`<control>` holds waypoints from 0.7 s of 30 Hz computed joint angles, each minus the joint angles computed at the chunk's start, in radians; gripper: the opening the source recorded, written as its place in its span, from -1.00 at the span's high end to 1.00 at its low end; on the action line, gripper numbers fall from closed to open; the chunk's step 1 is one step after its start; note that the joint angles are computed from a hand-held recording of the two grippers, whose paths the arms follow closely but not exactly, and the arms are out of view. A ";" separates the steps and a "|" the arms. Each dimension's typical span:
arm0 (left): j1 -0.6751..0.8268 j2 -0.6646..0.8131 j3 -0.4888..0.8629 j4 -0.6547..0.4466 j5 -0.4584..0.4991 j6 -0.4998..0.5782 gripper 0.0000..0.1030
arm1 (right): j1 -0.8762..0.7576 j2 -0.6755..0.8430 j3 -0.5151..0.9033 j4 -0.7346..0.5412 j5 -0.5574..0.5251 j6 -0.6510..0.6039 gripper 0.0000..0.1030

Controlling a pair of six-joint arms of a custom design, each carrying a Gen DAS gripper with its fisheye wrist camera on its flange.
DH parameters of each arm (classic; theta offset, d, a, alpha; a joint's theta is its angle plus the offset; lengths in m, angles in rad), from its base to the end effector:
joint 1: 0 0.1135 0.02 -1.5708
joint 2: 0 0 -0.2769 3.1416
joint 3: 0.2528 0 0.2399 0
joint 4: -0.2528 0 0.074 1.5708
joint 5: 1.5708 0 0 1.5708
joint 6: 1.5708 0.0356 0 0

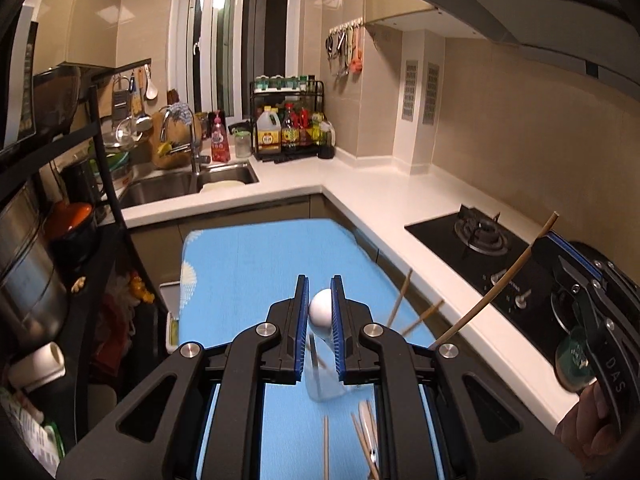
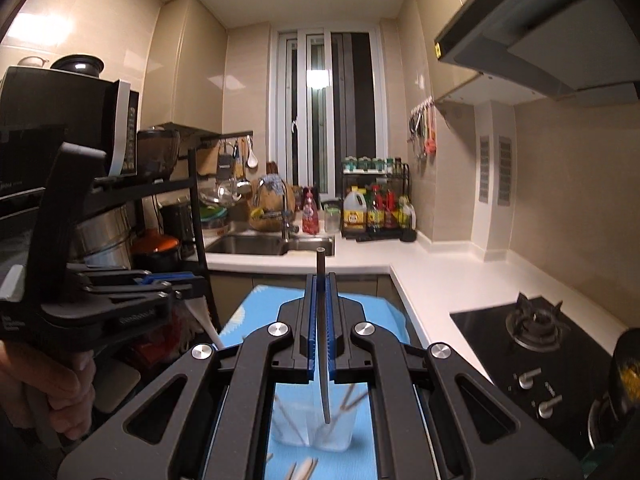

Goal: Organize utensils
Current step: 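Carry the spoon and the chopstick with both tools above the clear container, then open both tools to drop the spoon and chopstick into the container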

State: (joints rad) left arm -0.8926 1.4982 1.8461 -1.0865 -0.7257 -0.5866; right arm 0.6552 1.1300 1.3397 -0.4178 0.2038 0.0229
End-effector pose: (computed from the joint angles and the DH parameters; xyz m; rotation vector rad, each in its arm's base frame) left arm 0.1892 -0.1972 0.4575 -0.0277 2.0986 -0.0360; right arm 0.1813 0.1302 0.4485 -0.4128 1.7365 0.3082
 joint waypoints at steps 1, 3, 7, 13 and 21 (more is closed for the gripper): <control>0.022 0.013 0.012 0.012 0.015 0.013 0.79 | 0.000 0.023 0.019 0.012 -0.001 -0.004 0.92; 0.068 0.050 0.037 0.029 0.055 0.035 0.79 | -0.014 0.077 0.048 0.041 -0.015 -0.011 0.92; 0.150 0.148 0.083 0.034 0.127 0.095 0.79 | -0.050 0.183 0.056 0.080 -0.053 -0.001 0.92; 0.237 0.230 0.037 0.114 0.230 0.146 0.79 | -0.106 0.282 0.006 0.145 -0.099 0.022 0.92; 0.277 0.289 -0.041 0.189 0.335 0.159 0.78 | -0.150 0.353 -0.024 0.122 -0.155 0.018 0.91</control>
